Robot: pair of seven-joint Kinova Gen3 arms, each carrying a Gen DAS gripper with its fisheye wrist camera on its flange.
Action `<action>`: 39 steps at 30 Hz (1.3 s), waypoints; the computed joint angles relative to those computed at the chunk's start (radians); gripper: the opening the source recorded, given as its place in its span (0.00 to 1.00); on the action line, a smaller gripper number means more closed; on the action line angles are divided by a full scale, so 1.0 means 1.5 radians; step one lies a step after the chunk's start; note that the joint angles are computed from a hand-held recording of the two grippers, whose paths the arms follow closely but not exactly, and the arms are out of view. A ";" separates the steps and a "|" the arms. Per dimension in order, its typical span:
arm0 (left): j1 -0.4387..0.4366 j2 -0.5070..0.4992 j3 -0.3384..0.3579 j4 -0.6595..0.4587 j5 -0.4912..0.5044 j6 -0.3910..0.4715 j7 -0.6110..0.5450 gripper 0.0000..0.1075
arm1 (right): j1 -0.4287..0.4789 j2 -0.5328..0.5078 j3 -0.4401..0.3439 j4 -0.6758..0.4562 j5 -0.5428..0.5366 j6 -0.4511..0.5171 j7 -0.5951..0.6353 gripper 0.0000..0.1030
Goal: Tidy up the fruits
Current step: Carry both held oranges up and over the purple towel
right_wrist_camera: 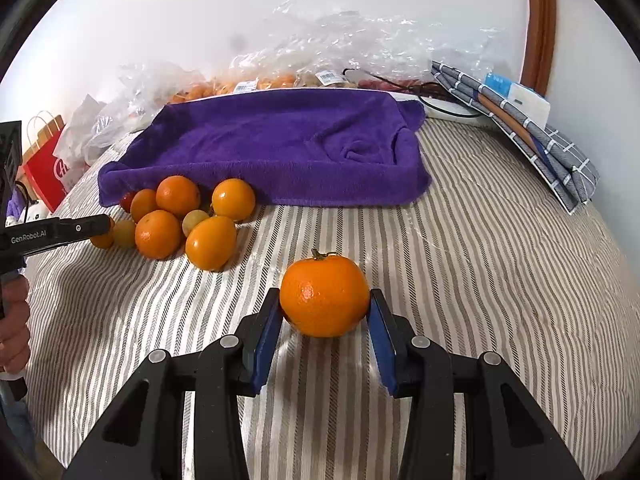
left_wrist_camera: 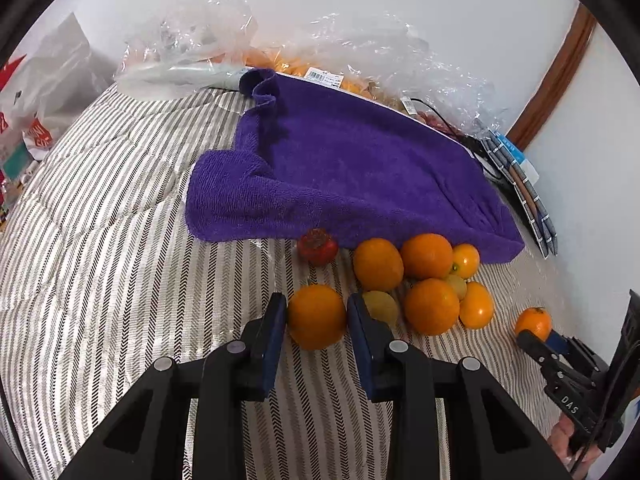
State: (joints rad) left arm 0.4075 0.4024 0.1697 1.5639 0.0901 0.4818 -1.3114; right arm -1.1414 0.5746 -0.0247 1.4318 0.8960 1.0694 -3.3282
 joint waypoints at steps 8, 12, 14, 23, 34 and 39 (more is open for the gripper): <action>0.004 0.006 0.000 0.000 0.005 -0.003 0.002 0.28 | -0.022 -0.016 -0.006 0.004 0.010 0.036 -0.026 0.41; 0.014 -0.024 -0.011 0.023 -0.011 -0.013 0.019 0.28 | -0.029 -0.023 -0.012 0.002 0.018 0.056 -0.032 0.41; 0.030 -0.039 -0.025 0.026 -0.029 -0.009 0.041 0.28 | -0.031 -0.028 -0.015 0.004 0.025 0.062 -0.038 0.41; 0.095 -0.090 -0.066 0.020 -0.163 0.006 0.185 0.28 | -0.022 -0.047 -0.027 0.003 0.048 0.070 -0.034 0.41; 0.096 -0.070 -0.052 -0.090 -0.219 0.049 0.218 0.28 | 0.010 -0.052 -0.017 -0.051 0.087 0.072 0.037 0.41; 0.088 -0.039 -0.056 -0.145 -0.218 0.069 0.209 0.28 | 0.028 -0.036 -0.003 -0.094 0.092 0.064 0.093 0.41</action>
